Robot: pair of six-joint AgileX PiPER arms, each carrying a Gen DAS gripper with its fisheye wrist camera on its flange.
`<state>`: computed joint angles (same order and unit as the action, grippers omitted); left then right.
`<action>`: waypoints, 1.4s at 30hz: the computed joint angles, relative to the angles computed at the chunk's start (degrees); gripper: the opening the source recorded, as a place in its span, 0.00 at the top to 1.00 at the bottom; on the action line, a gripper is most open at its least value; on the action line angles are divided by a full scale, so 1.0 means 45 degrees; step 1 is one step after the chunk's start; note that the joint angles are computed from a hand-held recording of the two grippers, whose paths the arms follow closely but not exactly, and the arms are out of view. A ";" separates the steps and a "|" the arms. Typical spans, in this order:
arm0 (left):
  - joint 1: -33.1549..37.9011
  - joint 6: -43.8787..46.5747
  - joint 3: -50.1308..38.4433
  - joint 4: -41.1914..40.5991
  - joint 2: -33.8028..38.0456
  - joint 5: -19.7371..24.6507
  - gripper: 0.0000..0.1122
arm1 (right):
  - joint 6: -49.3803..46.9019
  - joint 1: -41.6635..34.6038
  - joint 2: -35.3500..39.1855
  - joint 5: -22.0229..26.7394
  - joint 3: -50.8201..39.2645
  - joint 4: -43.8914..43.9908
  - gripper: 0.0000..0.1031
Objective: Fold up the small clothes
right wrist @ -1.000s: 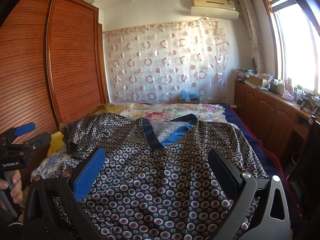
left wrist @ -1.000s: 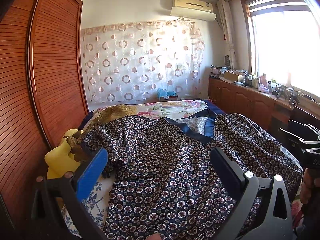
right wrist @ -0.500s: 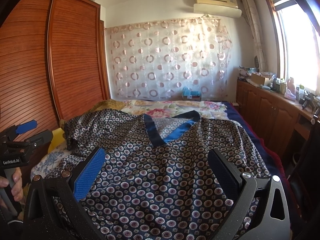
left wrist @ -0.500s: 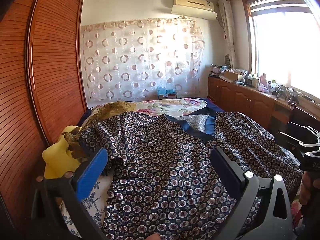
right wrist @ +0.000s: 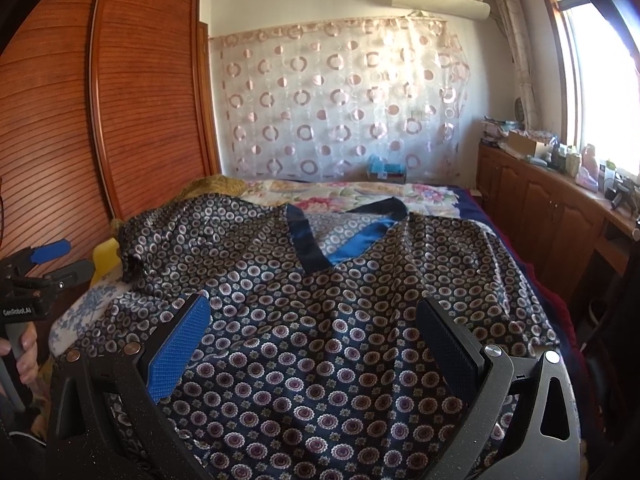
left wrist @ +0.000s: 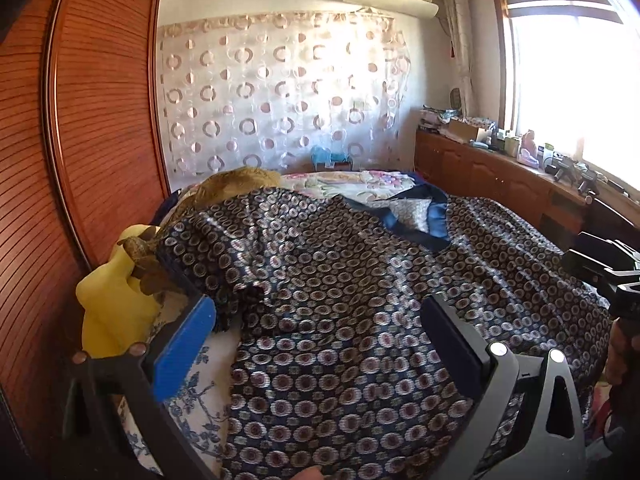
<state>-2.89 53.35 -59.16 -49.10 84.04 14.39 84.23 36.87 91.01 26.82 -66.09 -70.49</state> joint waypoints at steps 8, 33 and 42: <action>0.1479 0.1346 -0.1107 -0.0740 0.1213 0.1396 0.08 | -0.1265 -0.0360 0.0696 -0.0887 -0.0408 0.0819 0.00; 0.3441 -0.2621 -0.8432 0.2267 0.7218 0.6517 0.24 | -0.8136 -0.0717 0.3215 -0.1075 -0.2696 0.6229 0.00; 0.3070 -0.3460 -0.9305 0.3689 0.8129 0.6619 0.44 | -0.9784 -0.1162 0.3320 -0.1309 -0.2819 0.8410 0.00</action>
